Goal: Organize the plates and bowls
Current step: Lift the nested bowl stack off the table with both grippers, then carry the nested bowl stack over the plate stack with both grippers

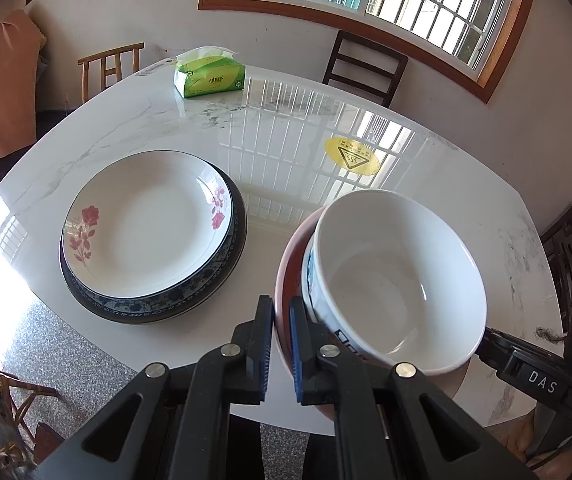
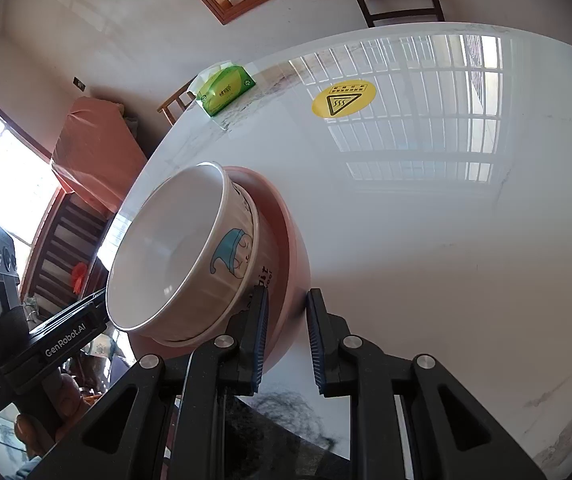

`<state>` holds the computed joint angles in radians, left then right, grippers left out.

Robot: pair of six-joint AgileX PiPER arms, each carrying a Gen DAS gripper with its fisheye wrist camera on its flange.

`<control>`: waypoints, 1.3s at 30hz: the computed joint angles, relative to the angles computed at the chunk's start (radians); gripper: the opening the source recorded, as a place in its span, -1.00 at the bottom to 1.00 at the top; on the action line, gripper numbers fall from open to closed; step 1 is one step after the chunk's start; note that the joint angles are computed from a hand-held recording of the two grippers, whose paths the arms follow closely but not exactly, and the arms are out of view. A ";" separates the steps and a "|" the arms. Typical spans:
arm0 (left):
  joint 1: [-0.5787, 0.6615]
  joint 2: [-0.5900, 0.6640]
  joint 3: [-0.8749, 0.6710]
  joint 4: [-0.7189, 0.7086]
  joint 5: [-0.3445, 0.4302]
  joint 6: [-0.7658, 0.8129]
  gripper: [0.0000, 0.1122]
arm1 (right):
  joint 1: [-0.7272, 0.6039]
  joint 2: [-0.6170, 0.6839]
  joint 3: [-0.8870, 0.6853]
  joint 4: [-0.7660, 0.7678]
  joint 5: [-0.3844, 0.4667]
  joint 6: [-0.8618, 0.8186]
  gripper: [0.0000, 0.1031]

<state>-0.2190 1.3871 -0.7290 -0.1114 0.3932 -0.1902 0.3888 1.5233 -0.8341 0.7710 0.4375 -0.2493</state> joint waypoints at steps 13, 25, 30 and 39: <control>0.011 -0.007 -0.039 0.021 0.040 -0.017 -0.88 | -0.006 0.005 -0.017 0.009 0.010 -0.003 -0.63; 0.068 -0.005 -0.096 -0.014 0.090 0.040 -0.88 | 0.009 0.028 -0.093 -0.059 0.043 0.073 -0.63; 0.107 0.001 -0.120 -0.045 0.114 0.080 -0.88 | 0.021 0.051 -0.145 -0.091 0.060 0.109 -0.63; 0.182 0.005 -0.144 -0.090 0.134 0.150 -0.88 | 0.052 0.104 -0.242 -0.155 0.090 0.171 -0.63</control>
<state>-0.0365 1.3918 -0.8729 -0.2014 0.5271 -0.0398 0.4405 1.6276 -1.0764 0.6165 0.5279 -0.0780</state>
